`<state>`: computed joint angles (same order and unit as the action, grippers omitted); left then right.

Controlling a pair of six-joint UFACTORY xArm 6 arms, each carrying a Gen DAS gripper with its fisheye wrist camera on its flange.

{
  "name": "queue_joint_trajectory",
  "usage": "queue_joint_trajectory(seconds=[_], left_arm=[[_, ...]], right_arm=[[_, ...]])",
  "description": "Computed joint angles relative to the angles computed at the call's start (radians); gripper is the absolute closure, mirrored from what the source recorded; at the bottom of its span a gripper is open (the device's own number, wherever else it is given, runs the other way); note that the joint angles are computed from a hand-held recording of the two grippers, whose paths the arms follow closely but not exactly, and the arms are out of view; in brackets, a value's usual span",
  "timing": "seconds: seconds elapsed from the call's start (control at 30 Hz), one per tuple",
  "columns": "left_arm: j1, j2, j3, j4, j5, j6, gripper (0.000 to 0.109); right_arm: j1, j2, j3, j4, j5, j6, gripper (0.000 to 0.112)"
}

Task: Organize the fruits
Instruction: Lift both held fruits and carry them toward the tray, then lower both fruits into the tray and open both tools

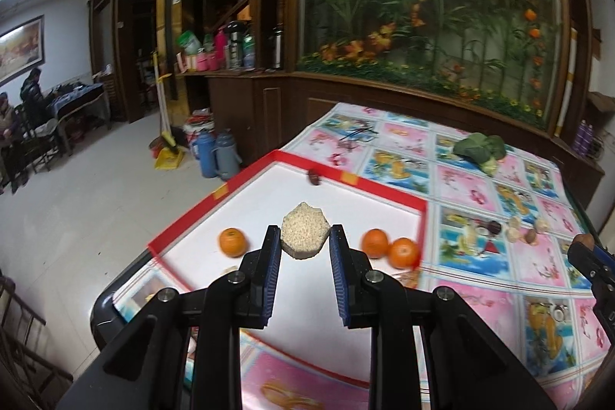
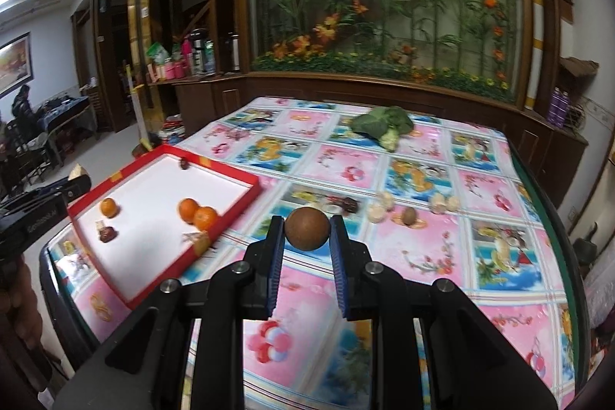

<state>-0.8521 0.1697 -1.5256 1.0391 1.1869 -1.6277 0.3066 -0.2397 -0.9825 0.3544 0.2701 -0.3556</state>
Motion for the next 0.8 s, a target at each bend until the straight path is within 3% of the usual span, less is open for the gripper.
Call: queue_joint_trajectory(seconds=[0.33,0.8], left_arm=[[0.056,0.005,0.000,-0.087,0.012,0.055,0.084],[0.170,0.046,-0.046,-0.199,-0.006,0.156,0.084]], right_arm=[[0.082,0.151,-0.192,0.188,0.140,-0.183,0.087],[0.133,0.435,-0.518,0.031,0.297,-0.045,0.087]])
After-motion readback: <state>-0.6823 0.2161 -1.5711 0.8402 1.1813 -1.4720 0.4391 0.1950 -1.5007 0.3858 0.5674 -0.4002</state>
